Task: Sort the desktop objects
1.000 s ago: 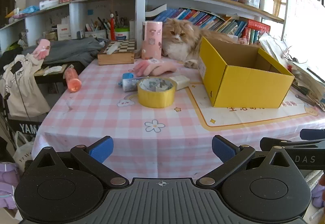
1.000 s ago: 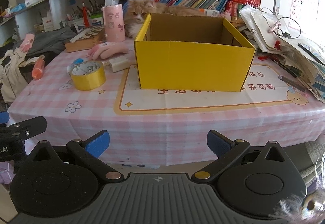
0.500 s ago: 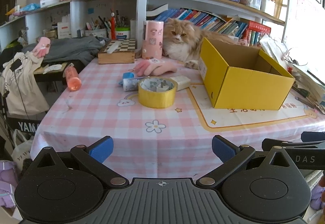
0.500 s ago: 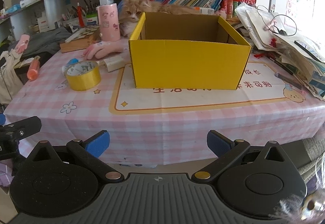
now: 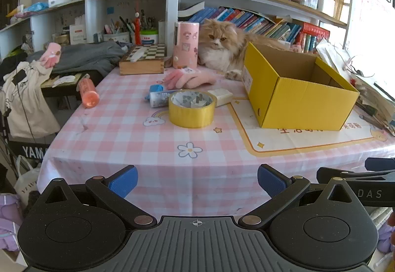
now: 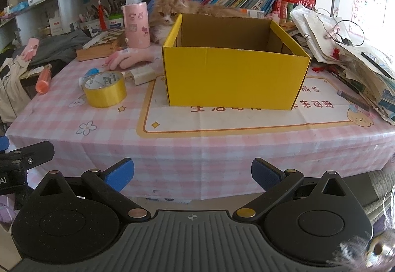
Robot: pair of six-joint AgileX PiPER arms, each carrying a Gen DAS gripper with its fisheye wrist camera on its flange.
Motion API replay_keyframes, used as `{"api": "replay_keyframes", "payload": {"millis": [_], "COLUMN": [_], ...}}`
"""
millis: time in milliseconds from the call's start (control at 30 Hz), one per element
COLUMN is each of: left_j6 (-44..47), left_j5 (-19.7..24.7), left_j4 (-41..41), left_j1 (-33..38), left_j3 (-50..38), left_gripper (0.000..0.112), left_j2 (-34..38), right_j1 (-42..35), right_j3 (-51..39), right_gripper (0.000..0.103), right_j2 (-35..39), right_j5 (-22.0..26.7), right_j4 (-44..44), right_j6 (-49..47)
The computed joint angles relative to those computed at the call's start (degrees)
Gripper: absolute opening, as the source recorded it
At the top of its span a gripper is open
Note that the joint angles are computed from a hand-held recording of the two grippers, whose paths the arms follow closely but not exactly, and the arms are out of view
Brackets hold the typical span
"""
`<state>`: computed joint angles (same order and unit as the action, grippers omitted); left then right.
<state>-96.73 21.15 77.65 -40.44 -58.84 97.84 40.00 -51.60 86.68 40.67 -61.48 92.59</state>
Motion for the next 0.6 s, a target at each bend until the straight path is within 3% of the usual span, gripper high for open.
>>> {"api": "replay_keyframes", "payload": {"millis": [400, 600], "left_j6": [-1.15, 2.5], "left_j5": [0.39, -0.15], "left_j4": [1.53, -2.3], "left_j1": [-0.38, 0.19], "left_j3": [-0.05, -0.42], "left_gripper": [0.103, 0.103], "left_j2": [-0.41, -0.6], "right_j1": [0.05, -0.1], "right_j3": [-0.5, -0.9], "right_gripper": [0.1, 0.1], "right_j2": [0.42, 0.63], "right_j5": [-0.35, -0.64], "right_j4": [-0.22, 0.59], "right_j6": [-1.33, -2.29]}}
